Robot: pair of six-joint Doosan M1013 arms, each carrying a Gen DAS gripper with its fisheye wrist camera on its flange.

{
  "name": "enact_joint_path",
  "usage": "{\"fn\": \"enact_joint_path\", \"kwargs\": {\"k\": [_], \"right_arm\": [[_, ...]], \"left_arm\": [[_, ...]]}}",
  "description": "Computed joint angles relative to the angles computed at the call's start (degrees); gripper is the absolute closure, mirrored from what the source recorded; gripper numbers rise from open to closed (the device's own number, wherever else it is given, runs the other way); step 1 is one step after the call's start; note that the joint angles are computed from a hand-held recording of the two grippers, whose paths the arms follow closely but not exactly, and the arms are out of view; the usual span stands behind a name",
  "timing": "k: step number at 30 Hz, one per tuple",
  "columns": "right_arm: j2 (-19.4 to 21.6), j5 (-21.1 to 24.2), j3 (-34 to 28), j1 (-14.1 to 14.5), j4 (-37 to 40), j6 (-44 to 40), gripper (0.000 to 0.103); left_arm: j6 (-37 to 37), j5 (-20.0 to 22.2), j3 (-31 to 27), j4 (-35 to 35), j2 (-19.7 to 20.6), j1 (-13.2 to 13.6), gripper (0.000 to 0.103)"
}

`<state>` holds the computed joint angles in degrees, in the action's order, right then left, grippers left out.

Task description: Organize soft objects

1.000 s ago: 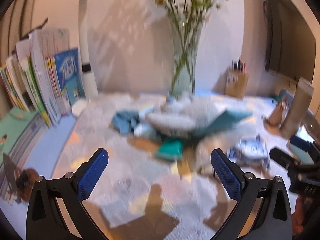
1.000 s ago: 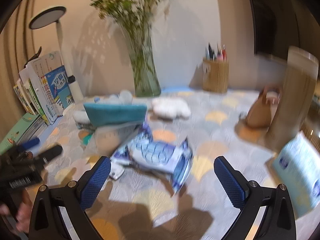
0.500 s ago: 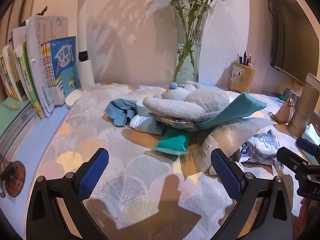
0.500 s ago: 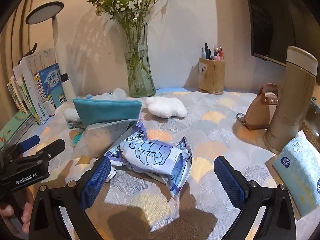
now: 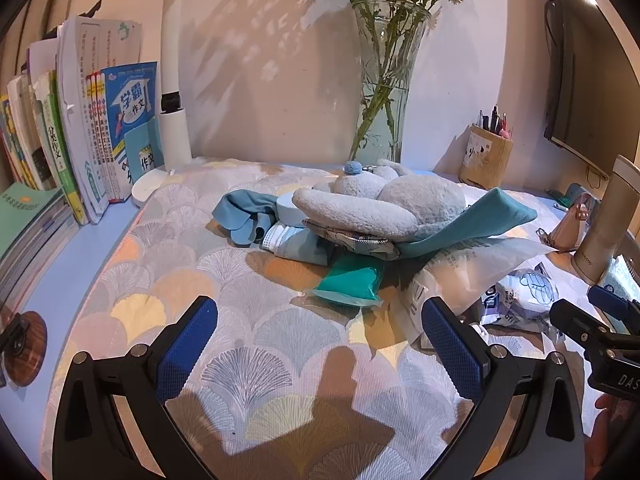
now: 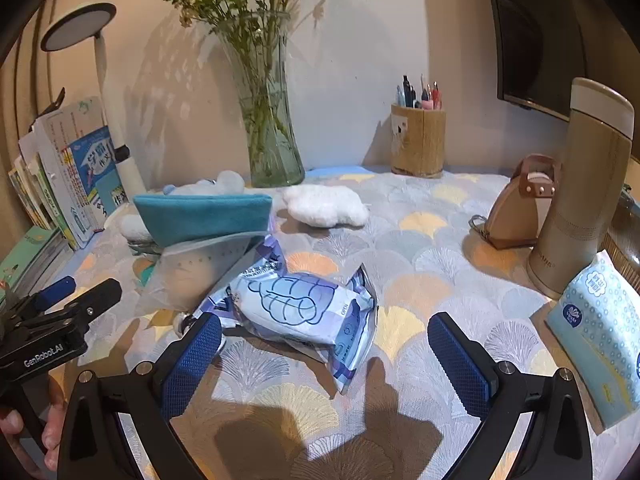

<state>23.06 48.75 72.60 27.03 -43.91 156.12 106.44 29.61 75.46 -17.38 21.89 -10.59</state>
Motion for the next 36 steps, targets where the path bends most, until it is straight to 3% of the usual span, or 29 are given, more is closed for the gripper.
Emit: {"fn": "enact_joint_path", "kwargs": {"k": [15, 20, 24, 27, 29, 33, 36], "right_arm": [[0.56, 1.68, -0.81, -0.02, 0.55, -0.7, 0.0], [0.53, 1.24, -0.82, -0.12, 1.22, -1.22, 0.0], [0.64, 0.4, -1.9, -1.86, 11.06, -9.23, 0.0], [0.94, 0.78, -2.72, -2.26, 13.65, -15.61, 0.001], [2.0, 3.91, -4.71, -1.8, 11.77, -20.54, 0.002], [3.64, 6.06, -7.6, -1.86, 11.59, -31.87, 0.004], [5.64, 8.66, -10.49, -2.31, 13.44, -38.69, 0.006]], "left_arm": [[-2.94, 0.1, -0.21, 0.61, 0.09, 0.2, 0.001], [-0.41, 2.09, -1.05, -3.87, 0.61, 1.1, 0.001], [2.39, 3.55, -1.41, -6.35, 0.8, 1.37, 0.001], [3.1, 8.23, -3.44, -7.18, 1.79, 1.76, 0.001], [2.8, 14.86, -6.97, -8.22, 3.6, 2.44, 0.002], [-0.77, 24.17, -14.79, -1.96, 7.45, 1.98, 0.003], [2.28, 25.86, -17.82, 0.62, 9.29, 0.95, 0.015]]}}
